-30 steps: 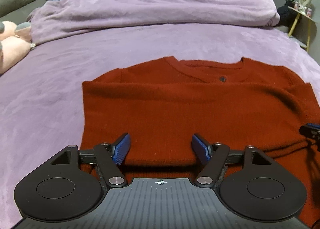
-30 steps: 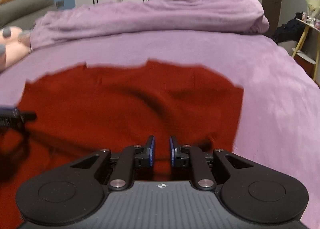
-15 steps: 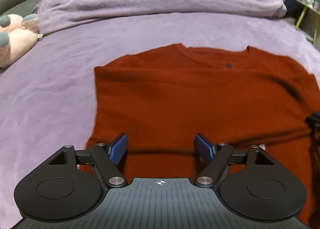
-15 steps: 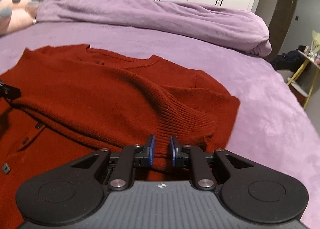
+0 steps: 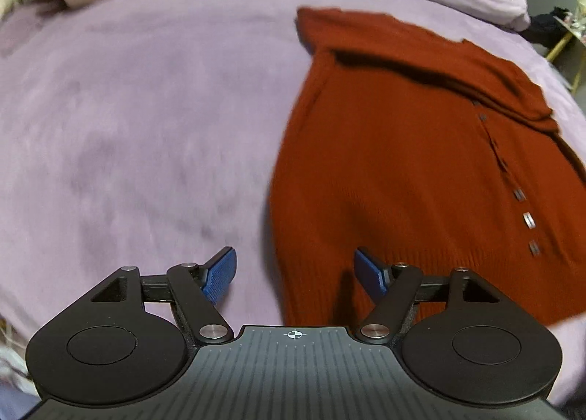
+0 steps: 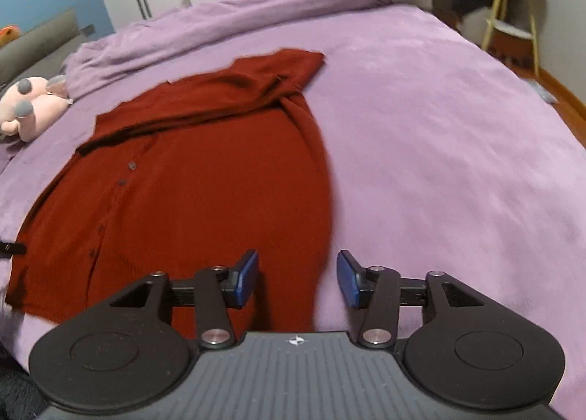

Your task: Fold small clothes

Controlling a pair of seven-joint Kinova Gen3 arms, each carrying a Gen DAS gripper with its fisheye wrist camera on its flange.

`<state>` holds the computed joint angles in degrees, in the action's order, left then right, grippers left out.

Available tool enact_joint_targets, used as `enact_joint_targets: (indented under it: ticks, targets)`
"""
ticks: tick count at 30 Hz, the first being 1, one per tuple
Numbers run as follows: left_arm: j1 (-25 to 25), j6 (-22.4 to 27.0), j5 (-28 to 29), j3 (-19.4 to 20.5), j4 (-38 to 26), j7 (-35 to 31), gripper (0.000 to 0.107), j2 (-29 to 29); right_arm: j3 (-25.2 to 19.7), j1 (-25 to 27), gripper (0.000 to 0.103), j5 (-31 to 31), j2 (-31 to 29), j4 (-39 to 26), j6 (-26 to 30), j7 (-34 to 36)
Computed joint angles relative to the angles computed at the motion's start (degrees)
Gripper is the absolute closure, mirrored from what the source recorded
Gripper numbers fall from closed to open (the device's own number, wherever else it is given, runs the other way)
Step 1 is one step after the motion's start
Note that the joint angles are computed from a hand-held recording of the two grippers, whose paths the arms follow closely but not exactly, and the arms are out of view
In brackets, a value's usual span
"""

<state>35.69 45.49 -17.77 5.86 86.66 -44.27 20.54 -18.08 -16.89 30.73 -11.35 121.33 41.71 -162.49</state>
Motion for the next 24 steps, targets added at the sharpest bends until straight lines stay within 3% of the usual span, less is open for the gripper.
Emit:
enact_joint_targets:
  ticks: [5, 7, 9, 10, 12, 15, 17, 19, 24]
  targets:
    - [-4.8, -1.9, 8.7, 2.6, 3.7, -4.1, 0.044, -1.8, 12.9, -7.7, 0.058, -11.4, -2.5, 0.9, -3.7, 10.2]
    - [-6.6, -5.3, 12.4, 3.4, 5.8, -5.7, 0.045, -2.8, 18.2, -11.2, 0.069, -16.0, -3.1, 2.2, -5.9, 12.2]
    - [-8.8, -7.3, 16.4, 4.4, 6.8, -8.5, 0.049, -3.0, 21.5, -12.0, 0.073, -20.7, -3.2, 3.1, -7.5, 14.6]
    - [-9.2, -7.0, 17.5, 4.3, 6.5, -8.7, 0.057, -2.7, 21.6, -10.8, 0.079, -23.0, -3.5, 3.9, -8.8, 15.9]
    - [-9.9, -7.6, 19.5, 4.6, 6.9, -10.0, 0.059, -2.8, 19.4, -6.4, 0.085, -27.7, -3.2, 5.1, -10.7, 17.2]
    - [-11.5, -6.9, 23.9, 4.7, 6.6, -14.6, 0.074, -2.3, 16.5, -0.6, 0.092, -34.7, -2.9, 6.1, -13.0, 21.8]
    - [-13.8, -7.4, 28.0, 5.6, 7.0, -18.0, 0.095, -2.2, 14.8, 2.9, 0.098, -39.3, -2.6, 6.4, -13.6, 25.7]
    - [-17.9, -8.1, 32.3, 8.7, 8.0, -21.0, 0.097, -2.3, 15.9, 3.6, 0.099, -44.0, -2.7, 6.9, -14.1, 30.0]
    - [-19.8, -9.9, 39.5, 9.2, 8.2, -29.0, 0.099, -3.7, 25.1, -1.0, 0.099, -55.6, -4.1, 8.3, -15.2, 40.0]
